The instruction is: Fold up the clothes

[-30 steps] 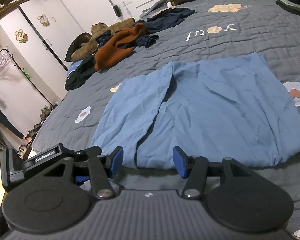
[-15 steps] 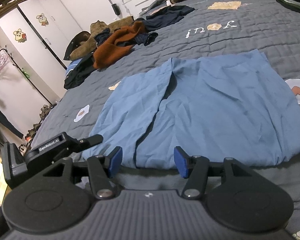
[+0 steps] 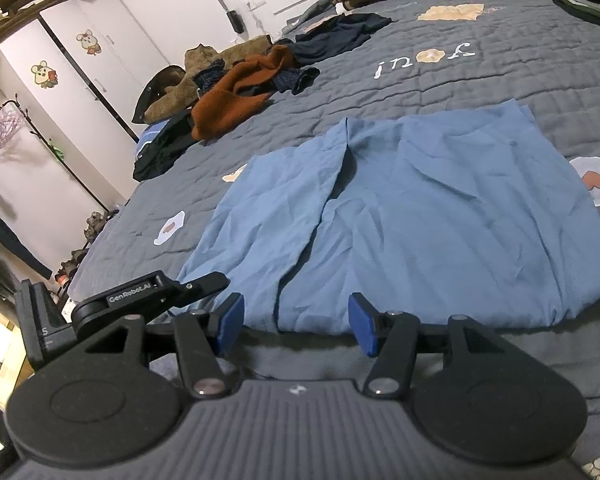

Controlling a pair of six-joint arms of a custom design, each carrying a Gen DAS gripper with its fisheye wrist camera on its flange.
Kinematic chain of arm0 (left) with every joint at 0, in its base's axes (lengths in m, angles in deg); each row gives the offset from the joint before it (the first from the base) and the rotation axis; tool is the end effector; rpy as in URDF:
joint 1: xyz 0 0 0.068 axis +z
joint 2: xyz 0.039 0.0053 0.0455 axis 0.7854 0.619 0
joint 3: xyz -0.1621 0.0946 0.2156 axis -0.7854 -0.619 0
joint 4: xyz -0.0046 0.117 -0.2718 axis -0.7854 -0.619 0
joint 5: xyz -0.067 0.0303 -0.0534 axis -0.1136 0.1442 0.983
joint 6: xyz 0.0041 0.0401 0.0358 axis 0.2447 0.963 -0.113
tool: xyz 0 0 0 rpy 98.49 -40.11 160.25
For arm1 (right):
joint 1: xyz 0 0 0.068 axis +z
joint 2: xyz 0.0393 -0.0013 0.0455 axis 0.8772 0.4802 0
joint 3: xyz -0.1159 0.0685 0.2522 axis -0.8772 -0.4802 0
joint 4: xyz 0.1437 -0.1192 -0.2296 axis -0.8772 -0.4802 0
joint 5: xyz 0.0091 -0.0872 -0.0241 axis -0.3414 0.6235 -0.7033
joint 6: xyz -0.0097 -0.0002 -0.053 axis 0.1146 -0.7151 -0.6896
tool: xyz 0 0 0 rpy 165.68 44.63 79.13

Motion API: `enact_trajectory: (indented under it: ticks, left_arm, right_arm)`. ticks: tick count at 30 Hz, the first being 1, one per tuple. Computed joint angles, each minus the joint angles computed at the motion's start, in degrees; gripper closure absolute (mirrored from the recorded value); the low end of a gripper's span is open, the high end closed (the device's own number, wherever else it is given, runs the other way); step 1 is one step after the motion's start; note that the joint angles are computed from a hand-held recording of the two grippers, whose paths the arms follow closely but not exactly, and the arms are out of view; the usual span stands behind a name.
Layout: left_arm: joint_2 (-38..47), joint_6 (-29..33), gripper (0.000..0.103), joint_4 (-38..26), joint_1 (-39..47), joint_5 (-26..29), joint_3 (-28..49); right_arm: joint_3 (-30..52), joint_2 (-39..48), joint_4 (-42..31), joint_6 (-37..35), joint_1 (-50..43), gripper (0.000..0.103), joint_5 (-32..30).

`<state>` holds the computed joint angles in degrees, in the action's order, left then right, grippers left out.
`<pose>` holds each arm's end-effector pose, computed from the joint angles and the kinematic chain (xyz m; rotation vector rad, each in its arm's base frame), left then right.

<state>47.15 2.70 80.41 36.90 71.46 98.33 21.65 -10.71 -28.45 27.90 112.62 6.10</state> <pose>0.2836 -0.0874 0.0780 -0.2859 2.3184 -0.8678 0.1405 0.1559 0.1678 0.2740 2.2943 0.5932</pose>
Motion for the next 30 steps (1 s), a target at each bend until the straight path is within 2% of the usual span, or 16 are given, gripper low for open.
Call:
enact_trajectory:
  ticks: [7, 30]
  left_arm:
    - [-1.9, 3.1, 0.057, -0.5, -2.9, -5.2, -0.3]
    - [-0.9, 4.4, 0.057, -1.6, -3.8, -6.7, 1.0]
  right_arm:
    - [-0.5, -1.1, -0.5, 1.1, 1.0, 0.046, 0.6]
    - [-0.4, 0.8, 0.0, 1.6, 0.3, 0.045, -0.5]
